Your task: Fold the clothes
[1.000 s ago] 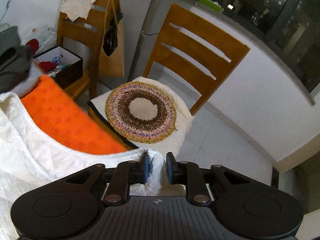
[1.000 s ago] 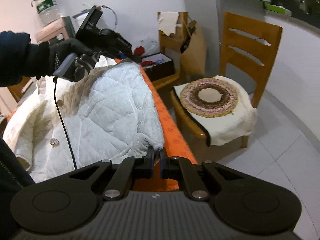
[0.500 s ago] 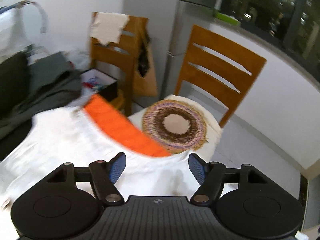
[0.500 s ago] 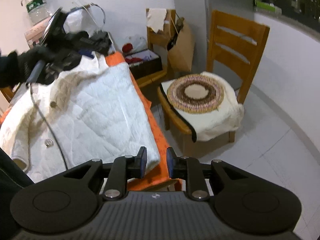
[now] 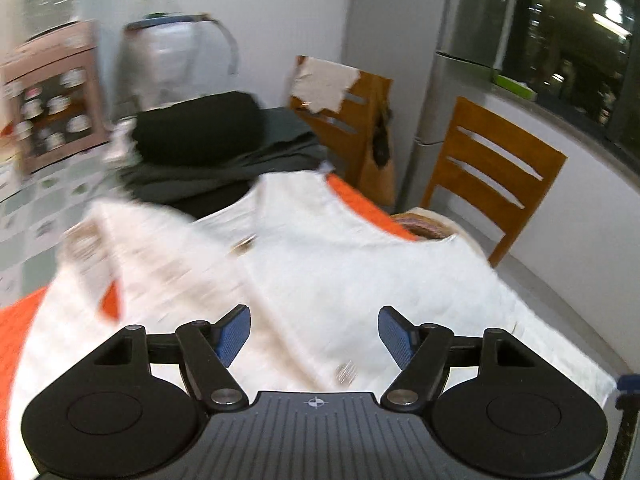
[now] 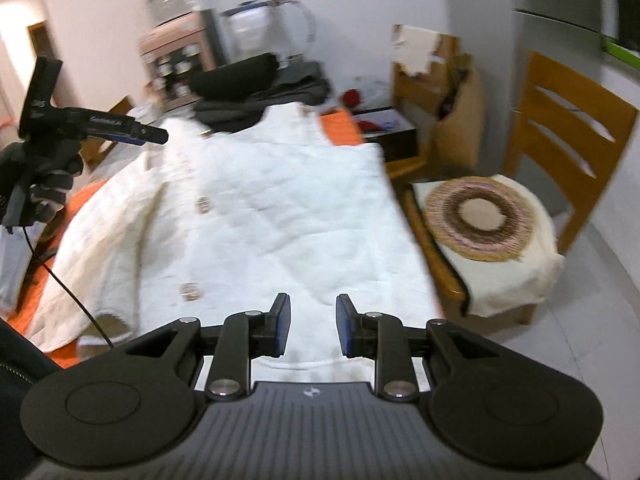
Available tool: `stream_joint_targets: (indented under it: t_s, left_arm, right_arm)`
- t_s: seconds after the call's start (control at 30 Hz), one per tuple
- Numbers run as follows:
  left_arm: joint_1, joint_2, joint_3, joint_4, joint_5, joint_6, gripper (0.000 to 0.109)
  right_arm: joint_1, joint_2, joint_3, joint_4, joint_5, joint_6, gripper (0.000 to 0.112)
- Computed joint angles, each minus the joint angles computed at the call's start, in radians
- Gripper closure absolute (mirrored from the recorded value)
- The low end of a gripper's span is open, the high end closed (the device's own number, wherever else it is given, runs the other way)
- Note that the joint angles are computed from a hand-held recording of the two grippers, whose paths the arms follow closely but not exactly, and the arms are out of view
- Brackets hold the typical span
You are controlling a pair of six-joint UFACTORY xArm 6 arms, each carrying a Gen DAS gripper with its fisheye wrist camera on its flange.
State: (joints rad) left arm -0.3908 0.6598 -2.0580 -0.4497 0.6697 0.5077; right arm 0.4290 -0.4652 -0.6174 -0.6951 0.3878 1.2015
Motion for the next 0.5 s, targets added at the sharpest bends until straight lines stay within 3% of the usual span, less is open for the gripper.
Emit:
stream_joint_targets:
  t_s: [0.1,0.3,0.5]
  left_arm:
    - [0.043,-0.159,0.233,-0.039,-0.062,0.030,0.036]
    - [0.126,-0.389,0.566,-0.094,-0.141,0.053,0.035]
    - [0.203,-0.564,0.830,-0.044,-0.212,0.001,0.034]
  right_arm:
    - [0.021,0.070,-0.055,0.033,-0.037,-0.056,0.083]
    - [0.067,0.199,-0.150,0.143,-0.109,-0.165,0.080]
    - [0.121,0.311,-0.232,0.223,-0.149,-0.224,0.080]
